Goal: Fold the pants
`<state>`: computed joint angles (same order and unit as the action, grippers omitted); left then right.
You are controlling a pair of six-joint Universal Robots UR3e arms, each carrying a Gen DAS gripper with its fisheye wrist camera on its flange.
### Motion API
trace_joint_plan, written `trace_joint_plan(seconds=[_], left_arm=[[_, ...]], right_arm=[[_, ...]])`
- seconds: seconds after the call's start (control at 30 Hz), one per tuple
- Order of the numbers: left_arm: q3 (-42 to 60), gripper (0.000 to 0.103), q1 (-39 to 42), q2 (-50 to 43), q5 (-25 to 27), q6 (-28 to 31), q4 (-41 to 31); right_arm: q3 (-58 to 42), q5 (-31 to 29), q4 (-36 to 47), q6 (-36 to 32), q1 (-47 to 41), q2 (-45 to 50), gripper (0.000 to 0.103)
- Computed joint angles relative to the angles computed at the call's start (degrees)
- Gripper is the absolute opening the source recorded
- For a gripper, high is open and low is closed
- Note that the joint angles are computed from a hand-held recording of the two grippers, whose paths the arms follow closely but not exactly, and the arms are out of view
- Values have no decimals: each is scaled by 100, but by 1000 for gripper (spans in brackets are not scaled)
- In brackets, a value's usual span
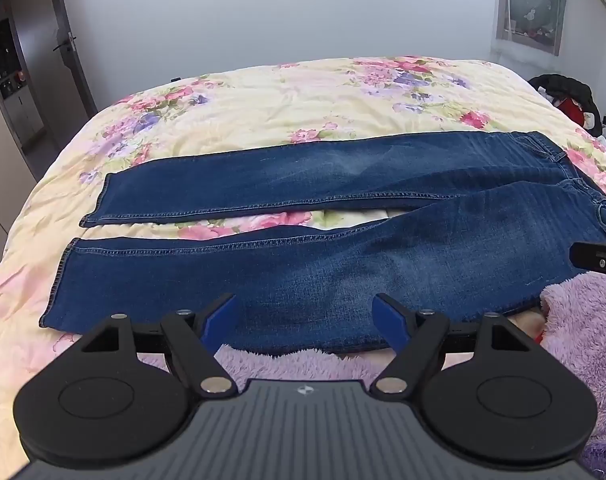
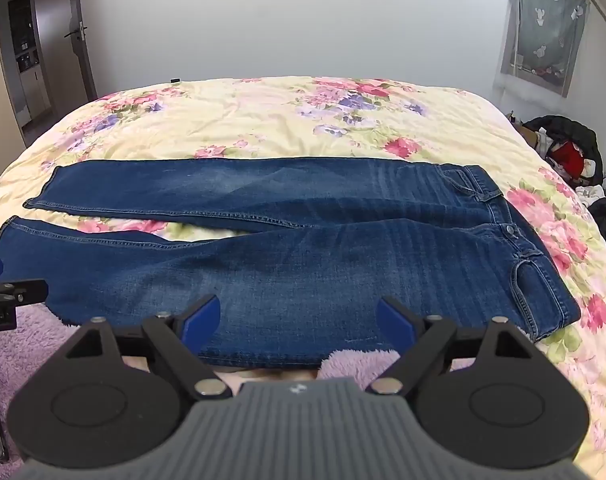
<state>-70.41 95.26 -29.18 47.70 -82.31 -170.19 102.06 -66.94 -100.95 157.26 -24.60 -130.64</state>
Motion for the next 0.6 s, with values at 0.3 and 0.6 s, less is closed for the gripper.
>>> trace_joint_plan(seconds=[0.3,0.6], left_arm=[[-78,90,-38,16,-51,-34,81],[-183,89,-290,-39,-64,-402,476]], right_arm=[[-7,-8,11,10,81,-51,82],[-24,223,391,-294,-330,-266,82]])
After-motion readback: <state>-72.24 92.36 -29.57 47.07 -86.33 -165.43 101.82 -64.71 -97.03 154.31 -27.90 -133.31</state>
